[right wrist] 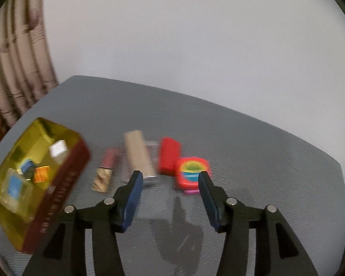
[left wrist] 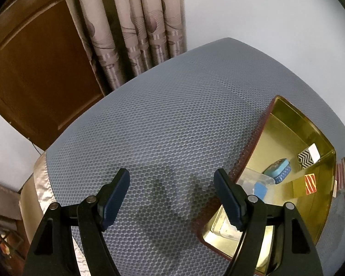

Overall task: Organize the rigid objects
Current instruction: 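Move the right gripper to the red tape measure and grasp it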

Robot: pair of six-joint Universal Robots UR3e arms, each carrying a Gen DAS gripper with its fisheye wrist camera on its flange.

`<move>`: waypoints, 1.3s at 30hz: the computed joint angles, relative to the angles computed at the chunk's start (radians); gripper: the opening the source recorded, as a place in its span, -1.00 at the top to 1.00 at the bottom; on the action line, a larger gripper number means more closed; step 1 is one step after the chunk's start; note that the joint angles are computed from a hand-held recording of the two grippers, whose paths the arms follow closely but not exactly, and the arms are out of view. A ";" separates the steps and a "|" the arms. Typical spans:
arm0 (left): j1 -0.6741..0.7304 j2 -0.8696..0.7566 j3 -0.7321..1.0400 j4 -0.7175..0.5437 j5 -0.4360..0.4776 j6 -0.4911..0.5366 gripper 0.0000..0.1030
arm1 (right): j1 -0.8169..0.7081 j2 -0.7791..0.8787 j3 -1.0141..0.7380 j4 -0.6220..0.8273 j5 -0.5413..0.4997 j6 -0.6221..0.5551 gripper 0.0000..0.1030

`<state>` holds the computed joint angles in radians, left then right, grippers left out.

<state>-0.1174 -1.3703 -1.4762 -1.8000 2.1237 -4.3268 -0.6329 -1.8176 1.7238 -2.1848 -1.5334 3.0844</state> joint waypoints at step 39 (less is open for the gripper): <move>-0.134 -0.145 0.088 -0.006 0.106 -0.061 -0.45 | -0.313 -0.182 0.395 -0.158 0.165 -0.162 0.08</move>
<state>-0.2516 -1.5153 -1.3883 -1.8056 2.2298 -4.3878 -0.9462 -1.9996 2.1187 -2.3431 -1.3680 2.9220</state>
